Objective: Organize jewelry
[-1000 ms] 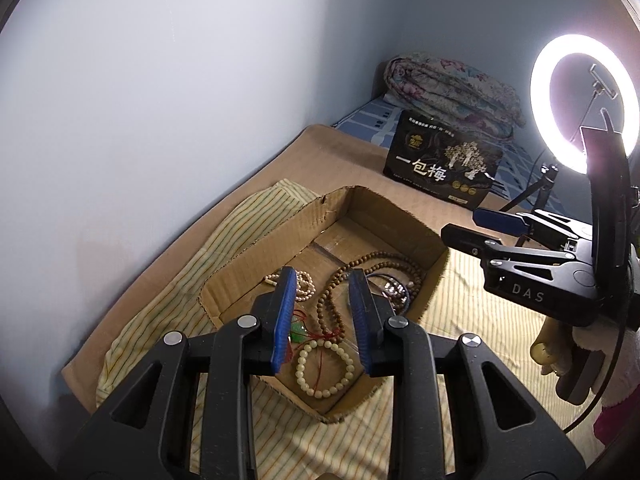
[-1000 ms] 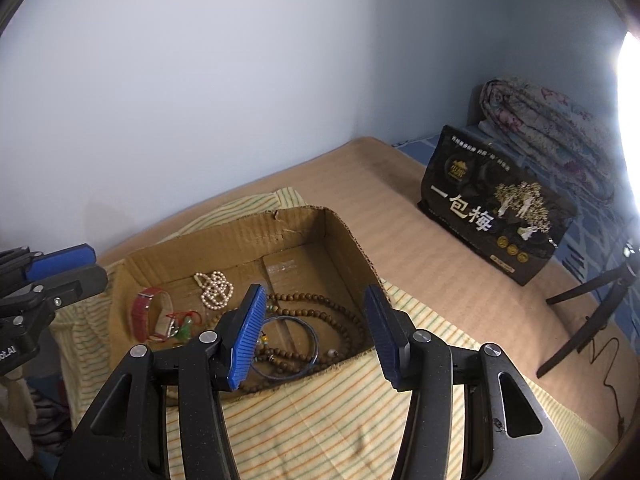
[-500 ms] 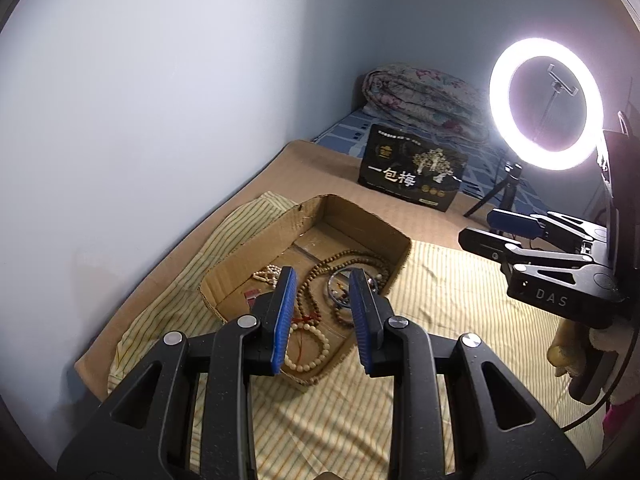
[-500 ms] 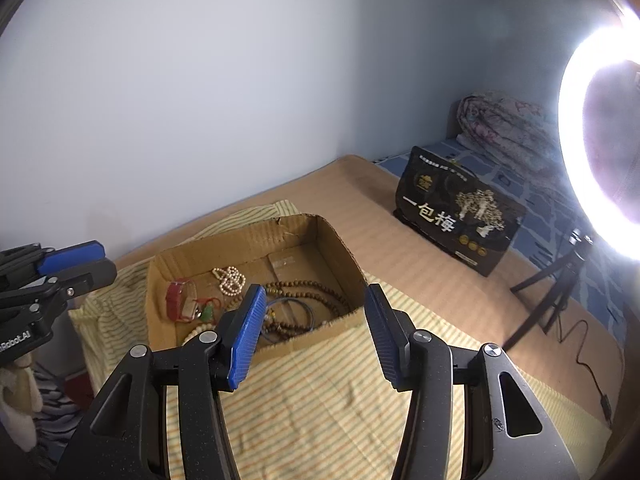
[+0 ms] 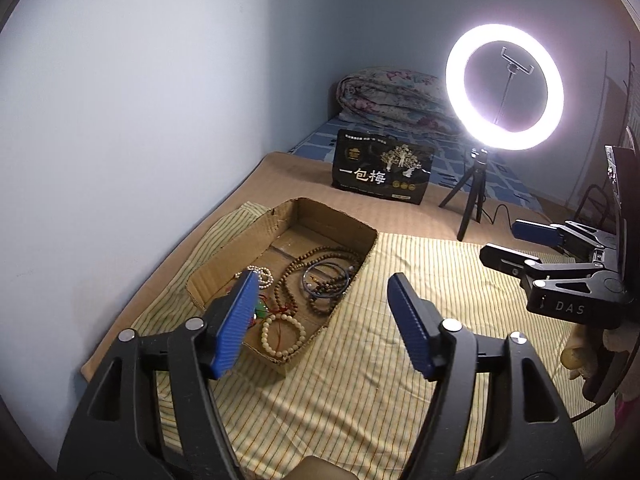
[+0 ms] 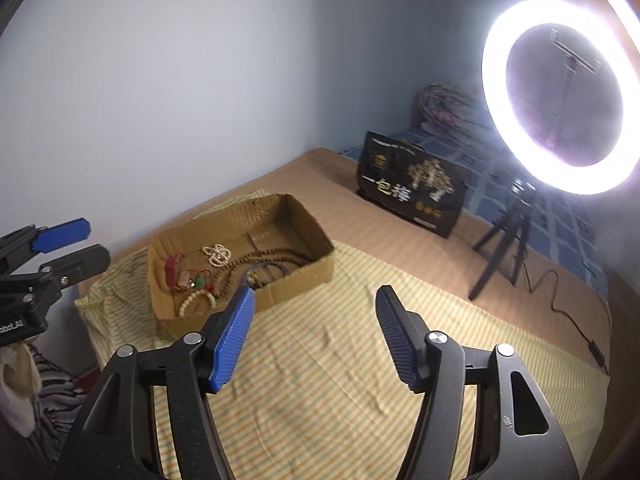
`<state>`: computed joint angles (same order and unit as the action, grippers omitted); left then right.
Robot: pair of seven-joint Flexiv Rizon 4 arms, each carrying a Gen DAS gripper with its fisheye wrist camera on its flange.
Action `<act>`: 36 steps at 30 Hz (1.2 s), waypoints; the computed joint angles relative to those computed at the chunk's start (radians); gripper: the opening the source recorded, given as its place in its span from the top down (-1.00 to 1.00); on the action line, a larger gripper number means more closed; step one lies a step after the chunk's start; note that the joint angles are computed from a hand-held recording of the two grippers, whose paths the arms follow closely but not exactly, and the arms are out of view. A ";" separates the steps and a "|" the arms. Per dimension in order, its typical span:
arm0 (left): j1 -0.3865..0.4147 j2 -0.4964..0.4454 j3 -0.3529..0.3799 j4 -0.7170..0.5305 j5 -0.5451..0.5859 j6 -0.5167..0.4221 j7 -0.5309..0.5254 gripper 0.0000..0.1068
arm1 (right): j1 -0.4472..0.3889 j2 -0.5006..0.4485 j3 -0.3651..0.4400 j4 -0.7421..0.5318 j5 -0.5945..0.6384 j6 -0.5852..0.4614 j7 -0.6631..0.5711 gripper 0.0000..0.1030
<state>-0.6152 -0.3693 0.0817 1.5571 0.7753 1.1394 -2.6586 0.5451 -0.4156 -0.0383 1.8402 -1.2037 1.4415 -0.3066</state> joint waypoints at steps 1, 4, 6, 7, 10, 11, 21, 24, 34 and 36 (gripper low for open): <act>-0.004 0.000 0.001 -0.002 0.007 -0.004 0.000 -0.40 | 0.005 0.013 -0.016 0.015 -0.029 0.001 0.037 -0.36; -0.013 -0.001 -0.001 -0.005 0.024 -0.001 0.002 -0.51 | -0.010 0.033 -0.010 0.041 -0.069 -0.007 0.088 -0.40; -0.021 -0.002 0.000 -0.008 0.038 -0.002 -0.001 -0.51 | -0.022 0.041 0.003 0.049 -0.086 -0.022 0.105 -0.43; -0.024 -0.002 0.001 -0.008 0.045 -0.002 -0.005 -0.53 | -0.025 0.047 0.004 0.054 -0.110 -0.033 0.128 -0.48; -0.034 -0.001 0.004 -0.009 0.065 -0.006 -0.025 -0.69 | -0.041 0.058 0.017 0.062 -0.188 -0.063 0.197 -0.55; -0.037 -0.001 0.005 -0.009 0.073 -0.006 -0.036 -0.73 | -0.049 0.059 0.027 0.064 -0.202 -0.072 0.210 -0.55; -0.048 -0.013 -0.005 -0.026 0.094 -0.059 -0.060 -0.89 | -0.104 0.066 0.081 0.078 -0.267 -0.121 0.268 -0.55; -0.047 -0.013 -0.009 -0.028 0.094 -0.071 -0.062 -0.89 | -0.110 0.064 0.089 0.077 -0.268 -0.128 0.273 -0.55; -0.043 -0.014 -0.018 -0.031 0.084 -0.104 -0.065 -0.89 | -0.111 0.071 0.100 0.094 -0.257 -0.169 0.254 -0.56; -0.044 -0.015 -0.019 -0.033 0.086 -0.110 -0.067 -0.89 | -0.112 0.072 0.101 0.097 -0.250 -0.174 0.246 -0.56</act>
<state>-0.6590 -0.3841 0.0626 1.5240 0.8611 1.0292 -2.7252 0.4331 -0.3436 0.0631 1.9370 -1.4539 1.2672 -0.0604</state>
